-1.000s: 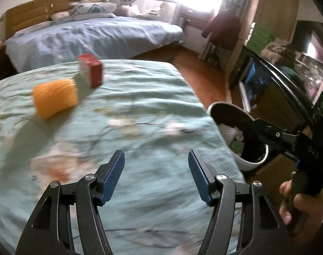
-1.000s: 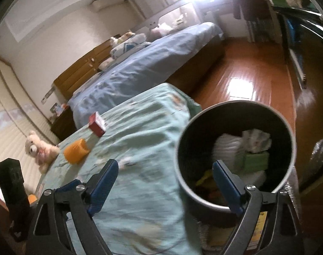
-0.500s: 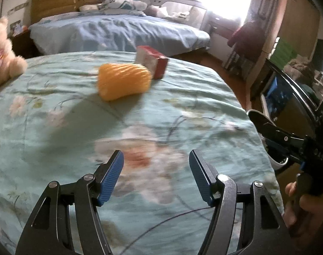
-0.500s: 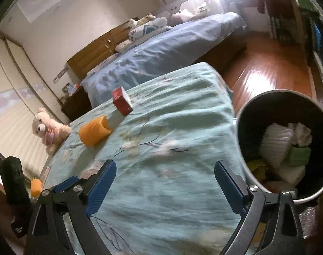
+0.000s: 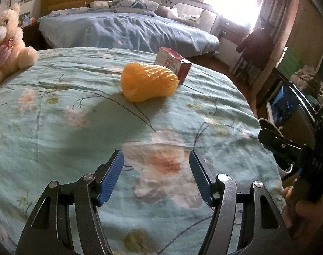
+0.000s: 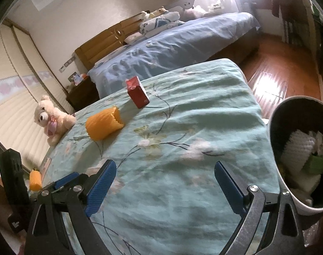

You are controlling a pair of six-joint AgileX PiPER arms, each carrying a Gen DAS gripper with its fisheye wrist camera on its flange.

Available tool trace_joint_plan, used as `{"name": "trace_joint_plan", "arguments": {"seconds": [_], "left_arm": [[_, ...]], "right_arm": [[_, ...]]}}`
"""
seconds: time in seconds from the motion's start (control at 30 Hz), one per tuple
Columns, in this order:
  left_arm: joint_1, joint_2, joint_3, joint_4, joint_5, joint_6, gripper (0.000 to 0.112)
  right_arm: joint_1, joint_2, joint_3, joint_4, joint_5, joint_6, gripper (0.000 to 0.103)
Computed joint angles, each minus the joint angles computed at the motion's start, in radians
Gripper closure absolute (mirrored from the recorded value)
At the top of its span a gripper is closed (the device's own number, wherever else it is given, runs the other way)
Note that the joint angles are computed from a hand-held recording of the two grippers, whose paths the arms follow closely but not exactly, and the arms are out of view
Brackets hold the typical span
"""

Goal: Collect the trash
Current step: 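Move both open tools back over the orange foam net and red carton, then grasp the orange foam net with the left tool while the right tool grasps the red carton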

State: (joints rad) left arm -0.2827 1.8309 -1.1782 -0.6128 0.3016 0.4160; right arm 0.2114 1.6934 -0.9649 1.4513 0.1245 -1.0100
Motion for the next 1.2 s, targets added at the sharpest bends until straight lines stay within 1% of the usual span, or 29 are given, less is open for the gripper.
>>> {"name": "trace_joint_plan", "arguments": {"seconds": [0.13, 0.4, 0.47, 0.57, 0.67, 0.77, 0.97, 1.1, 1.17, 1.2], "left_arm": [[0.016, 0.019, -0.031, 0.008, 0.012, -0.007, 0.047], [0.034, 0.081, -0.133, 0.103, 0.048, -0.081, 0.047], [0.036, 0.103, -0.169, 0.132, 0.065, -0.098, 0.047], [0.039, 0.133, -0.220, 0.174, 0.084, -0.126, 0.047], [0.048, 0.164, -0.275, 0.181, 0.106, -0.127, 0.047], [0.053, 0.197, -0.333, 0.180, 0.124, -0.121, 0.047], [0.056, 0.266, -0.452, 0.162, 0.164, -0.100, 0.047], [0.051, 0.301, -0.508, 0.170, 0.182, -0.112, 0.048], [0.048, 0.310, -0.518, 0.163, 0.182, -0.097, 0.061], [0.047, 0.323, -0.537, 0.163, 0.201, -0.090, 0.075]], "right_arm": [[0.004, 0.032, -0.039, -0.078, 0.011, 0.068, 0.008], [-0.002, 0.101, -0.137, -0.231, 0.036, 0.191, 0.008], [-0.010, 0.130, -0.176, -0.288, 0.058, 0.240, 0.008], [-0.017, 0.163, -0.217, -0.273, 0.080, 0.215, 0.008], [-0.025, 0.203, -0.274, -0.334, 0.104, 0.265, 0.008], [-0.035, 0.232, -0.314, -0.356, 0.124, 0.289, 0.008], [-0.046, 0.291, -0.416, -0.491, 0.157, 0.425, 0.009], [-0.055, 0.328, -0.476, -0.519, 0.187, 0.455, 0.009], [-0.057, 0.348, -0.507, -0.541, 0.201, 0.482, 0.009], [-0.058, 0.357, -0.522, -0.547, 0.208, 0.490, 0.009]]}}
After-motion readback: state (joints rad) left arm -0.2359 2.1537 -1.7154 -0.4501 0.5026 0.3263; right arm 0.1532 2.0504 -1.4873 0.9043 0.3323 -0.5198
